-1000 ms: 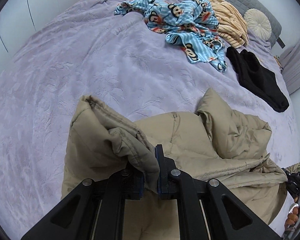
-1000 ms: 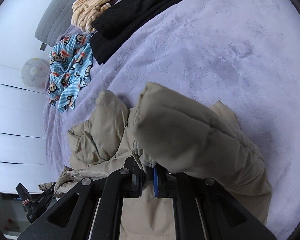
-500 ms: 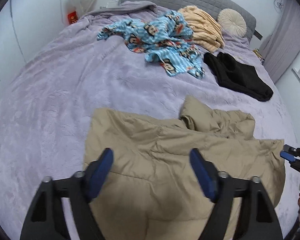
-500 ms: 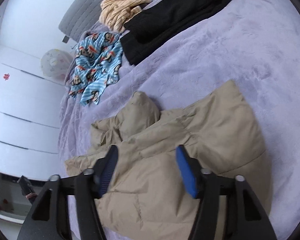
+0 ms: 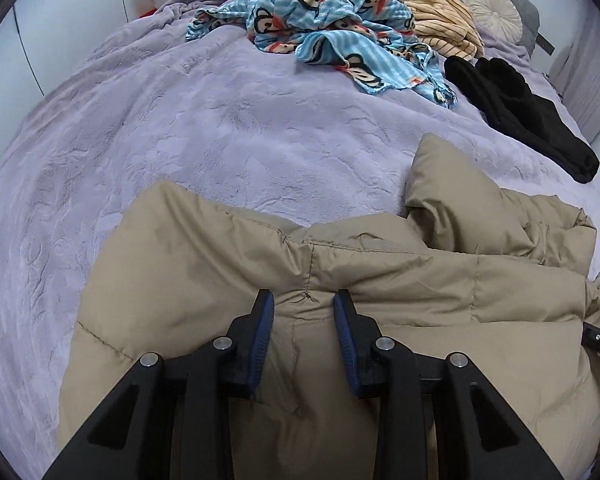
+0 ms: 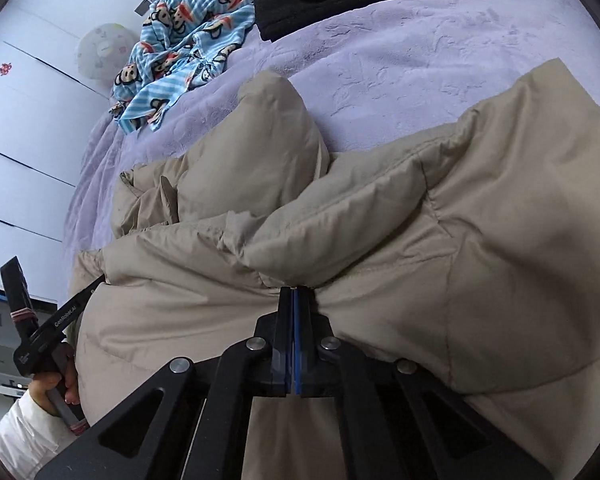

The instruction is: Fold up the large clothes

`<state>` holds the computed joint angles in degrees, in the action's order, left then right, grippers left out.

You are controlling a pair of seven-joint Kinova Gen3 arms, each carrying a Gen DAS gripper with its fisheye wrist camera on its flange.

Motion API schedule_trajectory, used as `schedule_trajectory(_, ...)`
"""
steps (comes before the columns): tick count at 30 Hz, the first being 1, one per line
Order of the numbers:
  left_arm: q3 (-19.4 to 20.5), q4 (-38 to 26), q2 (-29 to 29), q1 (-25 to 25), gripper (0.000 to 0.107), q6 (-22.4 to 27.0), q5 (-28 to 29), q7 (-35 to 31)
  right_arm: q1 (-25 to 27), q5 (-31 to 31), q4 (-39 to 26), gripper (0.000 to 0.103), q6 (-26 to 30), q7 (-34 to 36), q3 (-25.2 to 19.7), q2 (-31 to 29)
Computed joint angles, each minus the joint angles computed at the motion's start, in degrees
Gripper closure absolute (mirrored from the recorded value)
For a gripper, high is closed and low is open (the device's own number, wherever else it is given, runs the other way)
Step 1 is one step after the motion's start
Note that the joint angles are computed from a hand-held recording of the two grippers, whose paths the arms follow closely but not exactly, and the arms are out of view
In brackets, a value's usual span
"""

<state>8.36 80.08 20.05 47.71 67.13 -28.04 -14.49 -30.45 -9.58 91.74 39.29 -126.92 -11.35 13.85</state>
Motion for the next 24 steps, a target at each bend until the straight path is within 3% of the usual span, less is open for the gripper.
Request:
schedule_trajectory(2, 0.22, -0.02, -0.92, -1.42, 0.072, -0.28, 0.85, -1.51, 1.19, 0.69, -1.77, 0.103, 2.65, 0.69, -0.57, -0.21)
schedule_trajectory(6, -1.30, 1.32, -2.94, -0.55, 0.072, 3.73, -3.80, 0.73, -4.39, 9.42, -1.97, 0.103, 7.16, -4.92, 7.20, -4.08)
schedule_trajectory(8, -0.68, 3.36, -3.61, -3.43, 0.072, 3.53, -2.61, 1.34, -4.27, 11.60, 0.02, 0.103, 8.33, -7.74, 9.80, -5.63)
schedule_trajectory(12, -0.64, 7.53, -3.62, -6.68, 0.072, -0.07, -0.12, 3.12, 4.97, 6.53, 6.65, 0.103, 1.98, -9.91, 5.47, -5.94)
schedule_trajectory(15, -0.49, 7.09, -1.61, -6.76, 0.072, 0.08, -0.54, 3.37, 5.62, 8.04, 7.93, 0.103, -1.01, -12.58, 4.35, -4.38)
schedule_trajectory(19, -0.82, 5.90, -0.74, -7.13, 0.072, 1.07, 0.37, 2.03, 2.98, 13.79, 3.51, 0.103, 4.35, -15.77, 4.59, -2.12)
schedule_trajectory(24, -0.36, 3.02, -2.39, -5.53, 0.072, 7.63, -0.07, 2.05, 1.60, 16.14, -0.35, 0.099, 11.62, -17.40, 4.08, -3.96)
